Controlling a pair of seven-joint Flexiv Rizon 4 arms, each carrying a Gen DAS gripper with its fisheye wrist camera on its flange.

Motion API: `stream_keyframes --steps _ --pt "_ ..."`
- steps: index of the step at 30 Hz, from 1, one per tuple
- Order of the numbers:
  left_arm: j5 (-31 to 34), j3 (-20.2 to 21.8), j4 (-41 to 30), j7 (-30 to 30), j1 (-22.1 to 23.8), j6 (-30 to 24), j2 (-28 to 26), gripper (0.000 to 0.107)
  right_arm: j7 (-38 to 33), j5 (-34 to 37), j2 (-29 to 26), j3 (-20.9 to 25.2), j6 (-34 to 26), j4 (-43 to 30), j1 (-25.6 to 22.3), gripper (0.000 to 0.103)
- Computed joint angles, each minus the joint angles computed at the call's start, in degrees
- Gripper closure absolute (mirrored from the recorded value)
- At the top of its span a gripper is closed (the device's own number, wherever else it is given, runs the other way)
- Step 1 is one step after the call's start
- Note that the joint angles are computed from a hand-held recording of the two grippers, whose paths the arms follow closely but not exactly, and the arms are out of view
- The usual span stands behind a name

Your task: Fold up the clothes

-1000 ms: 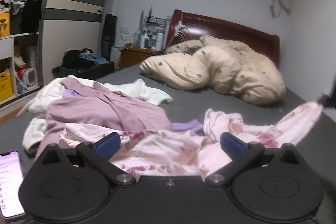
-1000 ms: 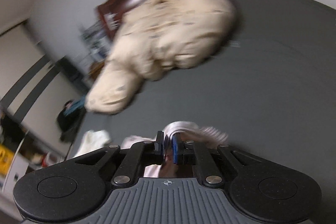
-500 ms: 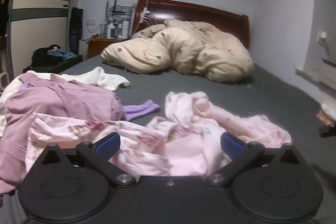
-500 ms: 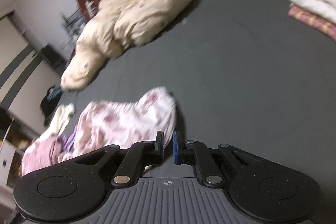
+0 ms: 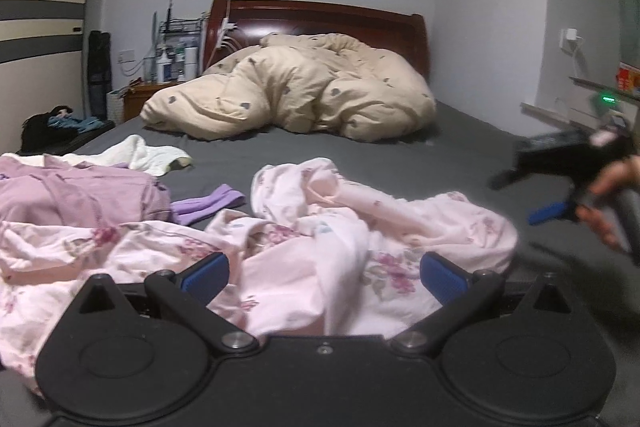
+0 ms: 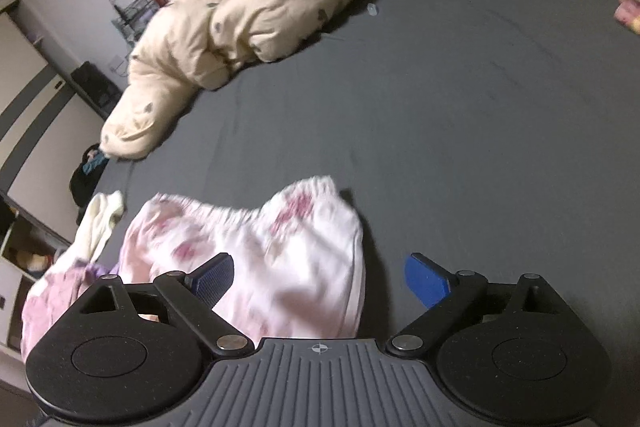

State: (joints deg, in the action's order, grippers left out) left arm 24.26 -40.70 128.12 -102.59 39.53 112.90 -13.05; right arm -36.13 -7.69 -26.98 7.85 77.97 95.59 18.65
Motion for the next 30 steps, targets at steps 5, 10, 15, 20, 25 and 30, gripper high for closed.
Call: stream_keyframes --steps 5,10,15,20,25,30 --pt "1.2 6.1 -1.7 1.8 -6.6 2.2 -2.9 0.004 -5.9 4.4 -6.1 5.1 -5.7 -8.7 -4.2 0.014" --pt "3.9 5.5 -3.2 1.7 -6.6 2.8 -5.3 0.004 -12.9 6.0 -8.8 5.7 -9.5 -13.1 -3.6 0.045" --pt "4.2 3.4 -2.6 1.1 -4.6 2.8 -5.6 0.004 -13.6 7.3 -9.4 4.6 -9.8 -14.3 -2.2 0.077" --pt "5.3 3.6 -2.3 0.1 -4.1 4.3 -4.7 0.004 -3.1 0.8 -5.3 -4.3 -9.8 -9.7 4.5 0.093" --pt "7.7 4.2 -2.3 -2.7 -3.7 4.6 -2.7 0.004 9.9 -9.0 2.8 -9.9 -9.3 0.7 7.4 0.093" --pt "12.6 1.1 -2.5 -7.6 0.6 4.8 -0.8 0.004 21.7 -18.4 12.5 -12.0 -9.8 13.1 6.9 0.093"
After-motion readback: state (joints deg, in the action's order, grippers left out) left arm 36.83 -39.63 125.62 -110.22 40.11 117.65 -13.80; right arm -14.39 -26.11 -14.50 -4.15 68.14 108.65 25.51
